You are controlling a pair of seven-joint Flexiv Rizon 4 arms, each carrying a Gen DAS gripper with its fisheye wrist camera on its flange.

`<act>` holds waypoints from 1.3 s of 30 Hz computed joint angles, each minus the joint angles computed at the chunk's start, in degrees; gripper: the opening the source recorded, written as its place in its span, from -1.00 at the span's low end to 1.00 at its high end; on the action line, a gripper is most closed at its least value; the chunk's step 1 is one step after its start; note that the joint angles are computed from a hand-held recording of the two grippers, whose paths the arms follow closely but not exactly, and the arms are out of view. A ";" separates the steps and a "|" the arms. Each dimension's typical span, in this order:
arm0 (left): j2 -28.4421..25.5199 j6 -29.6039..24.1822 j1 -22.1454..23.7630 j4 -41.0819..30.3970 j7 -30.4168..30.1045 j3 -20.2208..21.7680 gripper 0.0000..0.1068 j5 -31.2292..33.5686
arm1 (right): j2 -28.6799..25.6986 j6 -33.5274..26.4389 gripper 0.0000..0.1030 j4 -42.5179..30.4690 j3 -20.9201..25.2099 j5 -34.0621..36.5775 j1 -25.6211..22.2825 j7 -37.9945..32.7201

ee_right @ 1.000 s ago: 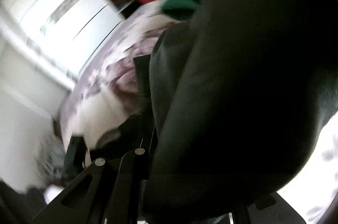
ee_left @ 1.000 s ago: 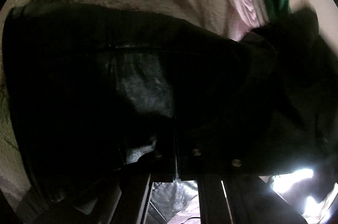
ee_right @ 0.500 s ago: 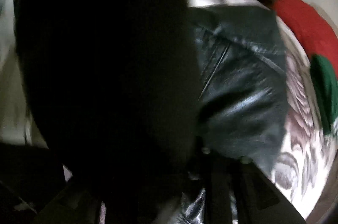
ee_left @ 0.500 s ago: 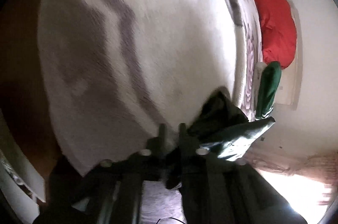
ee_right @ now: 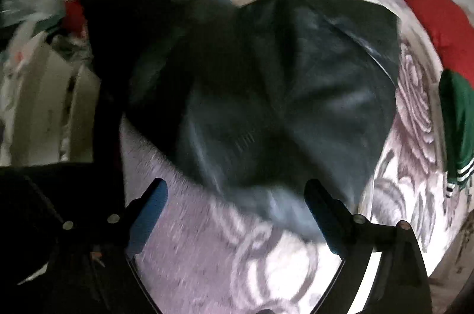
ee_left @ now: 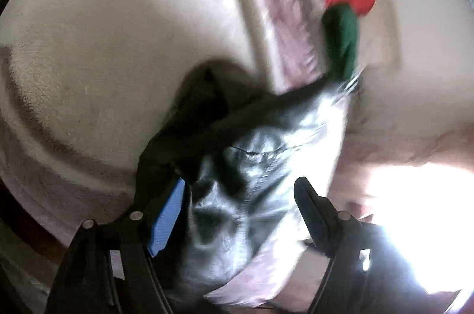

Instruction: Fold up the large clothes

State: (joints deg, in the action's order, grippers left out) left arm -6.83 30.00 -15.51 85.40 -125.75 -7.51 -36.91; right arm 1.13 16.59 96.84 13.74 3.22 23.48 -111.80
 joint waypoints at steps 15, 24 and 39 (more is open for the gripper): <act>12.01 -1.29 -2.94 14.67 -16.76 1.07 -0.63 10.23 | -31.71 -17.81 -0.39 -40.85 -4.60 21.61 -9.25 29.15; 16.78 -4.03 -1.99 13.60 -23.67 0.72 -0.55 14.69 | -39.83 -29.69 0.04 -54.00 1.03 25.36 -15.20 30.85; 13.13 -14.53 -2.08 1.74 -33.29 -3.06 0.55 31.62 | -40.72 -27.17 1.00 -38.81 3.48 40.36 -23.62 23.47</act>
State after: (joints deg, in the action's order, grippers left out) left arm 6.31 15.47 -17.59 87.14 -159.04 -10.57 -5.29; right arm -39.59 -10.57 58.03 17.22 43.58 -0.14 -88.33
